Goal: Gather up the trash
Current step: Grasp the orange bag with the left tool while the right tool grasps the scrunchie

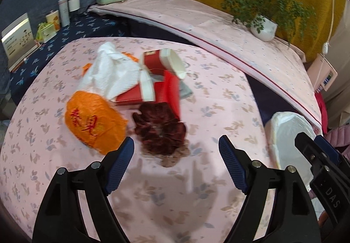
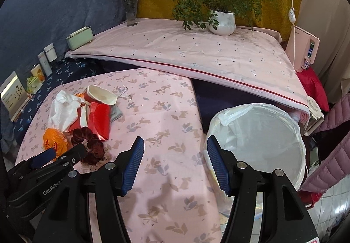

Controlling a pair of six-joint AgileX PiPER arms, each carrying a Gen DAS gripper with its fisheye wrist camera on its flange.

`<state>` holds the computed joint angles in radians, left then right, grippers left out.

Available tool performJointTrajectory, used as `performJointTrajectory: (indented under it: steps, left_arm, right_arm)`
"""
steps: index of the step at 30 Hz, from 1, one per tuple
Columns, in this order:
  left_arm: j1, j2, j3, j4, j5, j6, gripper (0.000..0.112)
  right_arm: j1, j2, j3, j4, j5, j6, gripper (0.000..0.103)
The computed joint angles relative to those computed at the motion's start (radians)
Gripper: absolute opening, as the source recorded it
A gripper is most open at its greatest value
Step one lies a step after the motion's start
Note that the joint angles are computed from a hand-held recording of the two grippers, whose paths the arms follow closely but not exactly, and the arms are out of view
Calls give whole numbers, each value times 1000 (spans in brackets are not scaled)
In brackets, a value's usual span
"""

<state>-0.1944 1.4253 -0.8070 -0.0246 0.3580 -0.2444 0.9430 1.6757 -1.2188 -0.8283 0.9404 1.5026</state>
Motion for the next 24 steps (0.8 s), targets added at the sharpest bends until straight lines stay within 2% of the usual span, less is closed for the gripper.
performJointTrajectory:
  steps: [3,14,24]
  left_arm:
    - [77,4,14,-55,-4,70,82]
    - [366,119,-1,-328,-5,451,82]
    - [472,280,-84,-498,12,672,82]
  right_arm:
    - [12,45,-50,17,-10,-21,58]
    - [16,253,-266,133,-79,-147,58]
    - [-17,470,-528,263,-74,-305,58]
